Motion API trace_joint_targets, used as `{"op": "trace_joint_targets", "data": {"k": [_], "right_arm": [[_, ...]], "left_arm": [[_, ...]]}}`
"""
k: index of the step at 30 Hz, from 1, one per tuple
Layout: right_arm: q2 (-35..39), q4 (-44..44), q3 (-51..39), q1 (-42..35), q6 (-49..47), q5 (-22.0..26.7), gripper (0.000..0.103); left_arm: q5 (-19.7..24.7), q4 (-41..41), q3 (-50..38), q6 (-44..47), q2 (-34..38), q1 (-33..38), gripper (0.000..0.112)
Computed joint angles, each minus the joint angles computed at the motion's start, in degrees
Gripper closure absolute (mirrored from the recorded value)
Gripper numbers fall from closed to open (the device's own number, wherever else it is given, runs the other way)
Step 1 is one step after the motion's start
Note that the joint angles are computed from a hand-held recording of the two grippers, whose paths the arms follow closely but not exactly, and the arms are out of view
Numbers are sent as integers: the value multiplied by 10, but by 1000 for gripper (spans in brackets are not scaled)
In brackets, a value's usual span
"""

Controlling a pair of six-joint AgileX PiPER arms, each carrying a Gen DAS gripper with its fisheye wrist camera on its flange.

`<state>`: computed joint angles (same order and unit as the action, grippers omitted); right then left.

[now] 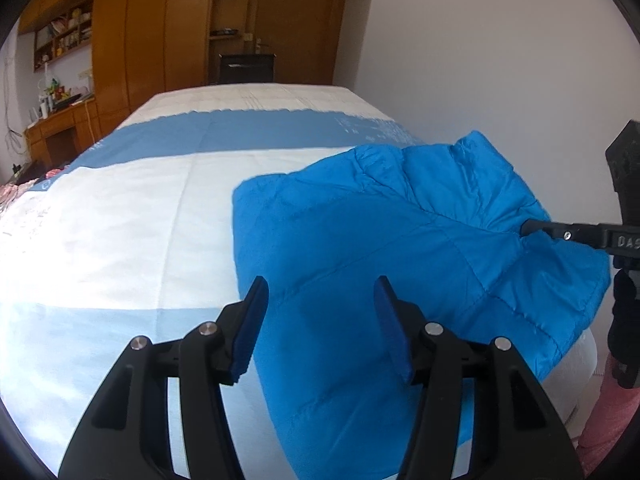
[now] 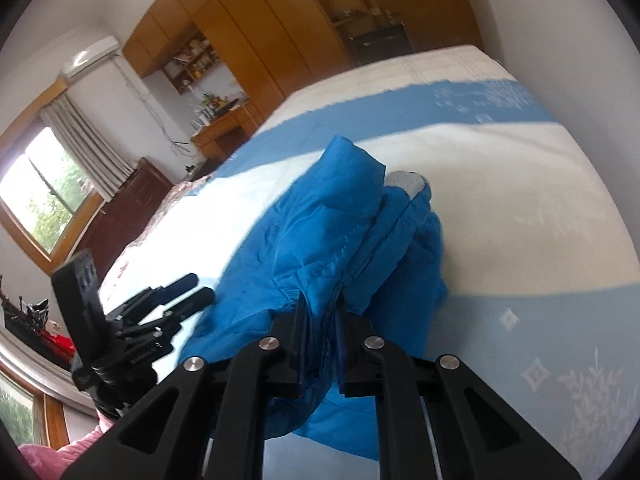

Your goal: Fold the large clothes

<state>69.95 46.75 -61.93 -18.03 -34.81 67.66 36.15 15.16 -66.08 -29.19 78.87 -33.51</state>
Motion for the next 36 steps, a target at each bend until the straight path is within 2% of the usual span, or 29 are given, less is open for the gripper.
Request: {"op": "trace_joint_targets", "data": {"k": [4, 6, 9, 13, 17, 19, 22, 24, 28, 32, 36], "right_arm": [[15, 6, 54, -21, -37, -17, 93], [23, 19, 90, -39, -70, -25, 92], [33, 47, 142, -58, -123, -44, 91], [44, 88, 186, -73, -177, -66, 90], [21, 91, 201, -70, -178, -79, 87], [0, 81, 199, -72, -171, -78, 80], [-58, 57, 191, -87, -153, -68, 76], [-109, 28, 186, -79, -128, -85, 76], [-204, -110, 167, 40, 17, -159, 76], [-228, -179, 143, 143, 123, -173, 78], [-227, -228, 138, 221, 183, -191, 82]], "left_arm": [[-16, -88, 8, 79, 24, 17, 59], [-33, -104, 22, 94, 31, 18, 58], [-56, -36, 46, 43, 38, -8, 57], [-82, 6, 67, -3, 45, -20, 57], [-78, 25, 69, -30, 45, -26, 57], [-65, 3, 59, -19, 42, -21, 57], [-46, -24, 56, 1, 20, -14, 59], [-38, -43, 52, 17, 8, -7, 59], [-14, 3, 47, -32, -26, -25, 59], [12, 48, 36, -80, -36, -56, 59], [23, 90, 45, -128, -42, -90, 59]]}}
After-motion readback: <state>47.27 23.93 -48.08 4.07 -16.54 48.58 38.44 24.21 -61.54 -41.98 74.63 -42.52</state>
